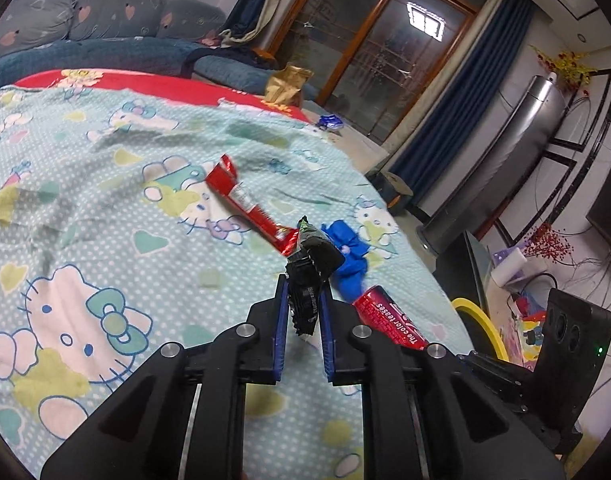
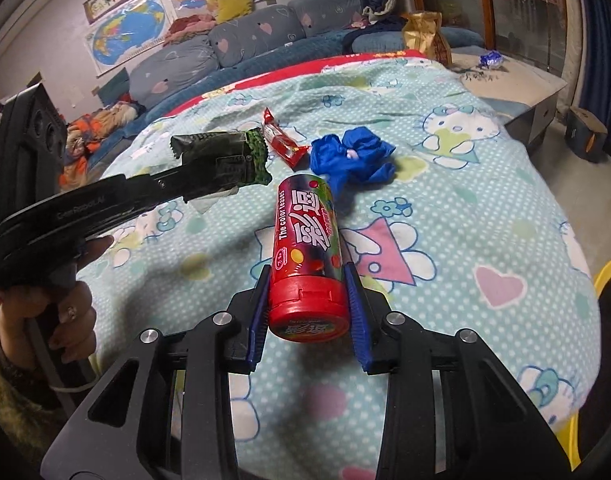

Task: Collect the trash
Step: 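Grasp the black snack packet with the left tool while the right tool grasps the red candy tube, then carry the black packet and red candy tube with both tools over the yellow bin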

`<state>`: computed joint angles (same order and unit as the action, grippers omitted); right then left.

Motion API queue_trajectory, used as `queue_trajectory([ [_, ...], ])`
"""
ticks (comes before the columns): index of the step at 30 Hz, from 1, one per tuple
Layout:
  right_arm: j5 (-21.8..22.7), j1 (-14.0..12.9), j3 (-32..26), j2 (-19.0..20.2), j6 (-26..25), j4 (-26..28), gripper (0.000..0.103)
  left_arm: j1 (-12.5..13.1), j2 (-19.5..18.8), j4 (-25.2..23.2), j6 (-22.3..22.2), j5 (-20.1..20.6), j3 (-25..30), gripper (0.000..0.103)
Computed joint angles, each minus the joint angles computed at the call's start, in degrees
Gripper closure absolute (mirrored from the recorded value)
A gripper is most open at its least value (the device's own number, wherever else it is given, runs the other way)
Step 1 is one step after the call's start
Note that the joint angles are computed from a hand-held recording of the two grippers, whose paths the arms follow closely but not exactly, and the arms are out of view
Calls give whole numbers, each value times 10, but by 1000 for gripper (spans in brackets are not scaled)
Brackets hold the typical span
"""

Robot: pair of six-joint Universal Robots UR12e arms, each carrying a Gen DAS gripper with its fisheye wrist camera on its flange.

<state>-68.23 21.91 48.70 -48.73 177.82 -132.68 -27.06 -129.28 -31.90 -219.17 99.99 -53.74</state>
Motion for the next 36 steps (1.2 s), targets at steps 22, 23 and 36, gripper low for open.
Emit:
queue_trajectory([
  [22,-63,-34,78,-53,64,-91,75,-23,-41,-15,72,-44,86,89],
  [23,-66,-36,81,-55,70,-96,75,-24,-43,-17,74,-46,91,89],
  [36,-101,-55,114,-74,111,-131,75,-35,-75,-41,114,-72,153,89],
])
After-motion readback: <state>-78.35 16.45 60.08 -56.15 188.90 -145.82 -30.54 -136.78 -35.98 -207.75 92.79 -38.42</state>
